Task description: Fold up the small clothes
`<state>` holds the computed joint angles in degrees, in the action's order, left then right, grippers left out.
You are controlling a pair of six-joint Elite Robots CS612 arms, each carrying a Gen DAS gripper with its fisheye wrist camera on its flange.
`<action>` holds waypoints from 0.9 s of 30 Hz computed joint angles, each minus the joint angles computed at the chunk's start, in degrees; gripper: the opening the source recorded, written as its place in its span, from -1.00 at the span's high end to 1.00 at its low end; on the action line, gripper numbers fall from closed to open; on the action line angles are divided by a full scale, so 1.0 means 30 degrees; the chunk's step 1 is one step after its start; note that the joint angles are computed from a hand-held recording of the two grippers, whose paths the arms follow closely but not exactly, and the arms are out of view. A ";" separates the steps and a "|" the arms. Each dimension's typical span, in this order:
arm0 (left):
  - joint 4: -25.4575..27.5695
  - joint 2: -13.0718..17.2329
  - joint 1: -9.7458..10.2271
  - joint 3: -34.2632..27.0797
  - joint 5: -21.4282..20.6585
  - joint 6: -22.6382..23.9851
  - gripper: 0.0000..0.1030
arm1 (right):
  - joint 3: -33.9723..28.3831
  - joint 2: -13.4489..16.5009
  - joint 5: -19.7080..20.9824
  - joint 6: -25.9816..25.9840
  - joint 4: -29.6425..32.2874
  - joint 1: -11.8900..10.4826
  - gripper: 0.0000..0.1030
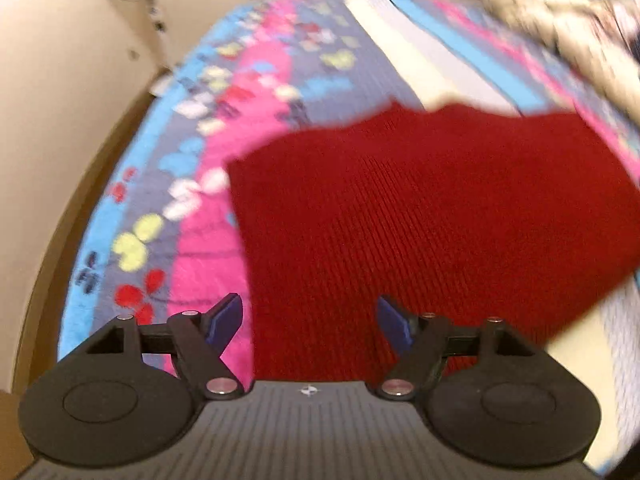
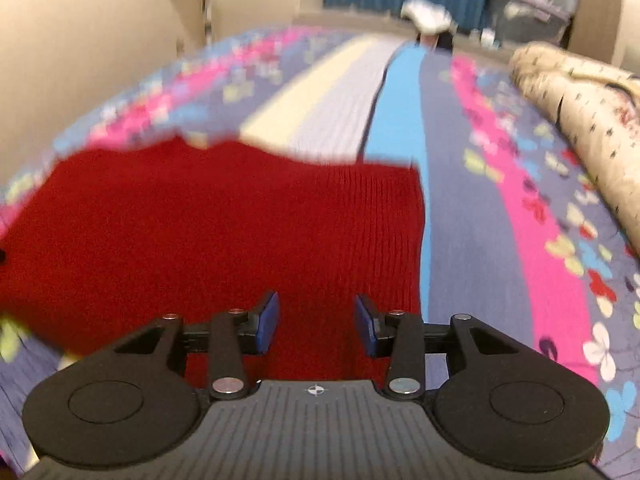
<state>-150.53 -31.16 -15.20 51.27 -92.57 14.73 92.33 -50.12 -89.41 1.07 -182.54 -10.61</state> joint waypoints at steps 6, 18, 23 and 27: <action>-0.5703 -0.0540 -0.0085 0.1524 0.1716 -0.1862 -0.73 | 0.0356 -0.0043 0.0213 0.0343 -0.2436 0.0290 -0.17; -0.5815 -0.1386 0.0278 0.2561 0.0642 -0.4105 -0.78 | 0.0443 0.0312 -0.0594 0.0392 -0.4680 0.1792 -0.20; -0.5339 -0.1071 0.0292 0.2162 0.1693 -0.4202 -0.78 | 0.0116 0.0599 -0.0446 -0.0429 -0.5048 0.2175 -0.20; -0.5016 -0.0843 0.0448 0.1786 0.1571 -0.5113 -0.78 | -0.0171 0.0889 -0.0461 -0.0494 -0.5652 0.2311 -0.16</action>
